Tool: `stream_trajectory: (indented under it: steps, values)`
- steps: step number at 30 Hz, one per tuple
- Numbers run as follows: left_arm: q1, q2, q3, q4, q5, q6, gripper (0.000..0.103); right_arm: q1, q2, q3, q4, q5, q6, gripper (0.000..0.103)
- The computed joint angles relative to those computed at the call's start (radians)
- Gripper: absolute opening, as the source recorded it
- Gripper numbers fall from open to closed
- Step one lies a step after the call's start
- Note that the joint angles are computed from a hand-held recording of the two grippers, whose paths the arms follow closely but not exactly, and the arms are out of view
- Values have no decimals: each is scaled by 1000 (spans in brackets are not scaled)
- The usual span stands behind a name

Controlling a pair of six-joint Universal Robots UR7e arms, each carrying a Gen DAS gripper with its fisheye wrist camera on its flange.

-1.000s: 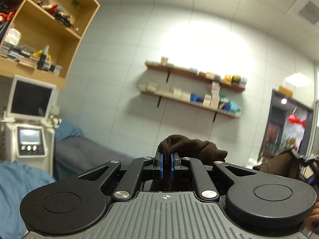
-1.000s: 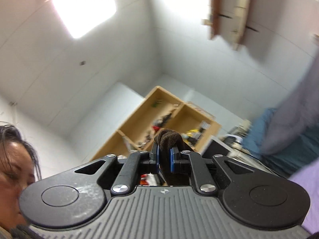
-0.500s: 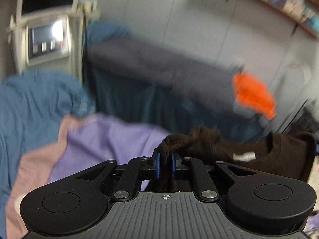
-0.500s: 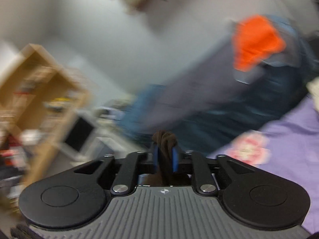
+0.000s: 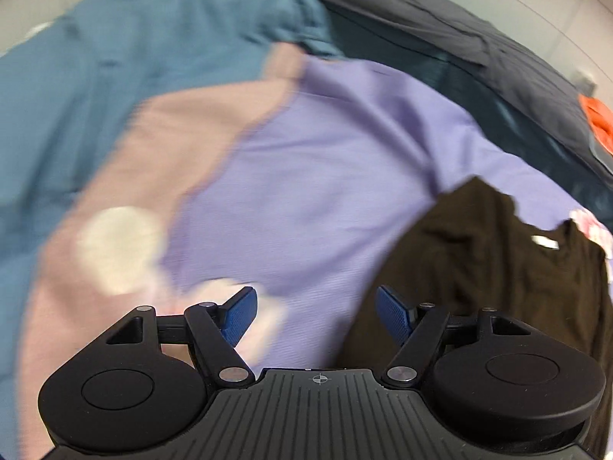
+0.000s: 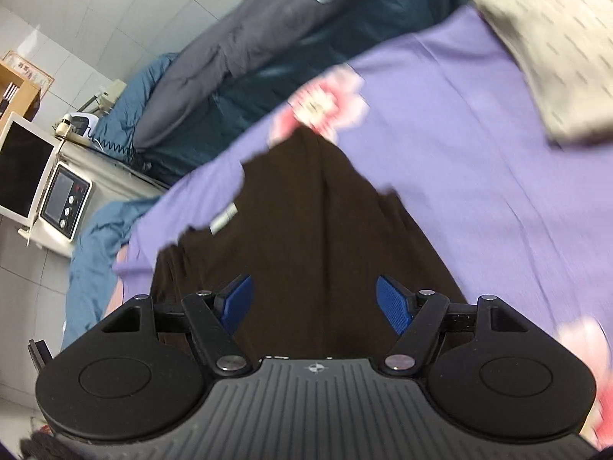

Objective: Fold small clothes
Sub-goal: 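Lay the shirt flat on the sheet and open both grippers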

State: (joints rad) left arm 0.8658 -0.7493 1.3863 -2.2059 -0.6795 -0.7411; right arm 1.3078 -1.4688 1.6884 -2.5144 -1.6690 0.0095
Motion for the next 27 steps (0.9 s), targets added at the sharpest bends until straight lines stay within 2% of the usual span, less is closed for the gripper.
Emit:
stream_trajectory:
  steps: [4, 7, 13, 17, 20, 22, 24, 27]
  values:
    - [-29, -115, 89, 107, 30, -99, 103, -23, -94, 54, 4, -6, -8, 83]
    - [-73, -210, 204, 114, 34, -156, 103, -48, -141, 81, 50, 47, -38, 85]
    - [-185, -301, 382, 161, -34, -353, 103, -53, -235, 191, 224, 145, -140, 85]
    - [-258, -309, 485, 103, -120, -453, 103, -17, -276, 265, 357, 133, -231, 80]
    - [-302, -294, 524, 68, -190, -463, 103, -14, -294, 309, 427, 122, -240, 74]
    - [-322, -280, 538, 34, -237, -423, 103, -24, -300, 329, 465, 124, -236, 69]
    - [-339, -263, 537, 27, -263, -377, 103, -26, -298, 340, 490, 98, -237, 62]
    - [-358, -238, 523, 39, -275, -323, 103, -17, -291, 347, 486, 59, -221, 62]
